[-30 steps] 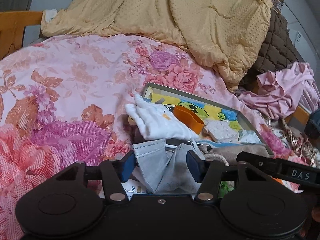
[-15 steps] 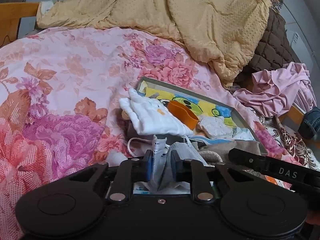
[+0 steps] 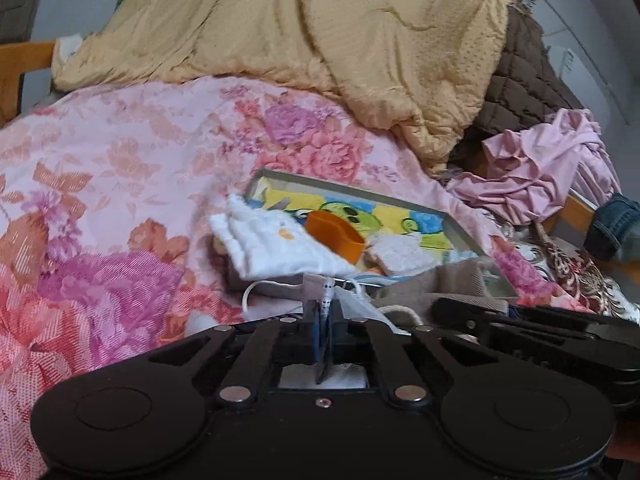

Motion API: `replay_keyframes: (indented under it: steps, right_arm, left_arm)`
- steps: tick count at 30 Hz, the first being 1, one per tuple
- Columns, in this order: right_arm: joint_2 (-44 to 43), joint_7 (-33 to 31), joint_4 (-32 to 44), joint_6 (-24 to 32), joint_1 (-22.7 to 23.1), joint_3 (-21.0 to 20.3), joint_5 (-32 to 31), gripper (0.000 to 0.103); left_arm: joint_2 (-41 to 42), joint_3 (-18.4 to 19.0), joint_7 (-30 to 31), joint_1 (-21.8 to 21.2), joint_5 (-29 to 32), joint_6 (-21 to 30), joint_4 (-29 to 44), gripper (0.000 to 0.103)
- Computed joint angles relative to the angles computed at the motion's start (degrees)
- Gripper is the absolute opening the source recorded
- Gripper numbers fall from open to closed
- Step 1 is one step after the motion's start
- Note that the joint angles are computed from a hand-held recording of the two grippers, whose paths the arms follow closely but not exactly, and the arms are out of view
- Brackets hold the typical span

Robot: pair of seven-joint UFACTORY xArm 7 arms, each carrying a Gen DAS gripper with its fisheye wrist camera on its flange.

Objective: Organize soft objects
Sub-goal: 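Lift the grey mask and burlap pouch and carry both over the frog tray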

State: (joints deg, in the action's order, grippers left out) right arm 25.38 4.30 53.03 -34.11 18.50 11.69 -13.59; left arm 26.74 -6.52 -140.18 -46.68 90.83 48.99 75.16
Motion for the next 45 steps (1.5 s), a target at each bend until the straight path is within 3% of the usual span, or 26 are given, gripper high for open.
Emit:
replay_keyframes:
  steps: [3, 9, 19, 27, 34, 45]
  right_arm:
    - [-1.9, -0.6, -1.7, -0.8, 0.4, -0.3, 0.4, 0.016]
    - [-7.1, 4.2, -5.1, -3.3, -1.0, 0.4, 0.5, 0.015]
    - [-13.3, 17.1, -10.1, -10.4, -6.4, -1.3, -9.4, 0.015]
    - [-11.2, 23.2, -8.3, -15.9, -9.5, -3.5, -15.4, 0.016]
    - [-2.6, 25.8, 3.6, -14.3, -11.8, -3.5, -20.2, 0.016]
    - [14.7, 44.0, 28.9, -3.6, -18.2, 1.9, -29.1, 0.016]
  left_arm:
    - [-0.2, -0.1, 0.2, -0.6, 0.7, 0.7, 0.3, 0.001]
    - [-1.2, -0.8, 0.1, -2.5, 1.7, 5.0, 1.3, 0.001]
    - [-2.4, -2.2, 4.3, -7.1, 1.5, 15.2, 4.0, 0.001]
    - [-2.2, -2.1, 8.4, -9.1, 2.0, 20.3, 7.6, 0.001]
    - [1.8, 0.2, 15.3, -8.7, 2.2, 19.6, 14.9, 0.001]
    - [19.6, 7.9, 24.3, -6.2, -3.0, 10.1, 40.1, 0.001]
